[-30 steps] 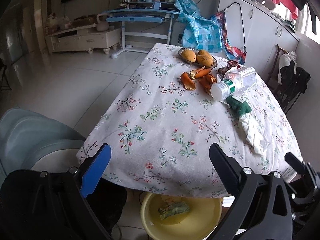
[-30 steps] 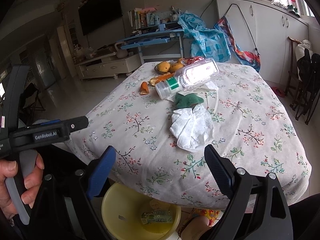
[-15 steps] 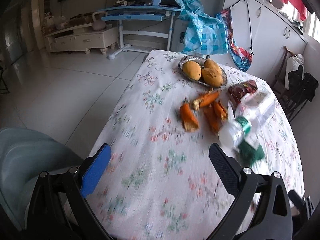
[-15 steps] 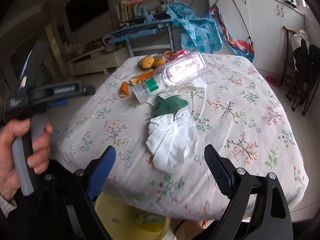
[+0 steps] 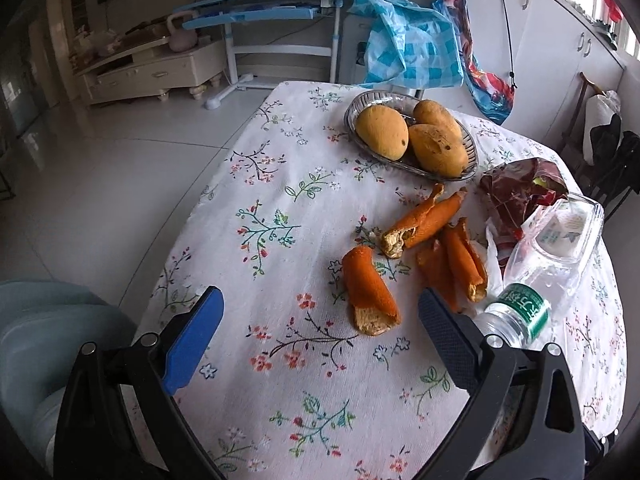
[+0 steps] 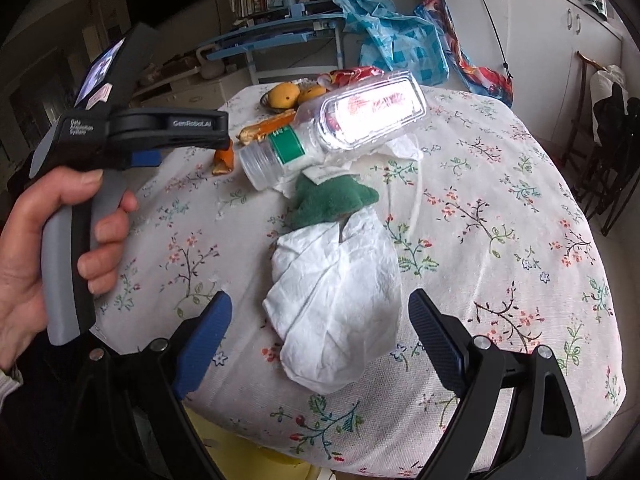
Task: Collect trash
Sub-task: 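Grasp the orange peel with the left tool while the right tool grasps the white tissue, then carry the peel and tissue to the yellow basin and open both tools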
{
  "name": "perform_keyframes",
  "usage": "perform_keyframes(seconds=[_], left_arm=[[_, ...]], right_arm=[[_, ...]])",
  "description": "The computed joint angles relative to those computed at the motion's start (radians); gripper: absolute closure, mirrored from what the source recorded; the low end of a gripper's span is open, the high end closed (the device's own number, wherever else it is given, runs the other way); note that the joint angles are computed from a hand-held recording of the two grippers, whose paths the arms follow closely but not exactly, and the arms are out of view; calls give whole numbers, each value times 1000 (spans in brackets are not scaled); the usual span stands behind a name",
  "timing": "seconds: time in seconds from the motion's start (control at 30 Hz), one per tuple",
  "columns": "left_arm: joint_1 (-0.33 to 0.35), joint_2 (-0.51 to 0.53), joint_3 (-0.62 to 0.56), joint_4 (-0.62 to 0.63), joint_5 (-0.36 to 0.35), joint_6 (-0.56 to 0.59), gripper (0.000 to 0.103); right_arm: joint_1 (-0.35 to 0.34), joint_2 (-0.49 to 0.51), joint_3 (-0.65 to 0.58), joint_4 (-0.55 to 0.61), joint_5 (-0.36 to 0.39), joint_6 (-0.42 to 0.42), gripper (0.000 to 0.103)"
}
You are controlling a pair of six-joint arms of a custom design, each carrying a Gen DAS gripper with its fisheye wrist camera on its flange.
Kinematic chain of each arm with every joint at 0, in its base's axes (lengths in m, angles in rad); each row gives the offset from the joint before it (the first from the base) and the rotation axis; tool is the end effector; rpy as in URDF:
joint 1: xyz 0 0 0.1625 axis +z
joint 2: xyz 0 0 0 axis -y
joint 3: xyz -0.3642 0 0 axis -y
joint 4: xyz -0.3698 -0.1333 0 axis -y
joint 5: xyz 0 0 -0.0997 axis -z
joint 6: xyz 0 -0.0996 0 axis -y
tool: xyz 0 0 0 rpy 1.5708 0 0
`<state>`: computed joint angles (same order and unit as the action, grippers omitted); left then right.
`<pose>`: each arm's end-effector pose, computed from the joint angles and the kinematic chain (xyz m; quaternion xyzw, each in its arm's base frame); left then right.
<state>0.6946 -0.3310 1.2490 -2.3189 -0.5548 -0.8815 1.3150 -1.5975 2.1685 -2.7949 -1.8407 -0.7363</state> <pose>-0.3664 -0.5889 -0.0815 0.0390 0.8707 -0.3259 0.3663 -0.0078 -0.4517 0.3110 0.1814 -0.9219 0.2189 0.2634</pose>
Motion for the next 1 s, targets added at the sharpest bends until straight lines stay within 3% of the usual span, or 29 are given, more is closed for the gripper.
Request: perform_keyframes(seconds=[0.2,0.3,0.4,0.47,0.5,0.57,0.67,0.77,1.0], left_arm=[[6,37,-50,24,23,31,10],[11,42,-58,21,13,47,19],[17,53,-72,18,0,70,32],[22,54,-73,5,-19,85,50],[23,53,-67,-6,-22,92,54],[23,49,-54,-40,-25,121,80],[26,25,-11,-104,-56,133,81],[23,-8,43,-140,-76,118,82],[-18,-96,185,-235,-88,86,82]], right_arm=[[0,18,-13,2,-17,14,17],[1,26,-16,-2,-25,19,19],[7,34,-12,-23,-38,1,25],[13,40,-7,-45,-52,-15,32],[14,42,-6,-52,-55,-21,35],[16,44,-3,-69,-63,-36,52],[7,31,-7,-47,-46,-29,71],[-16,7,-20,11,-1,15,78],[-91,-68,-47,162,163,137,81]])
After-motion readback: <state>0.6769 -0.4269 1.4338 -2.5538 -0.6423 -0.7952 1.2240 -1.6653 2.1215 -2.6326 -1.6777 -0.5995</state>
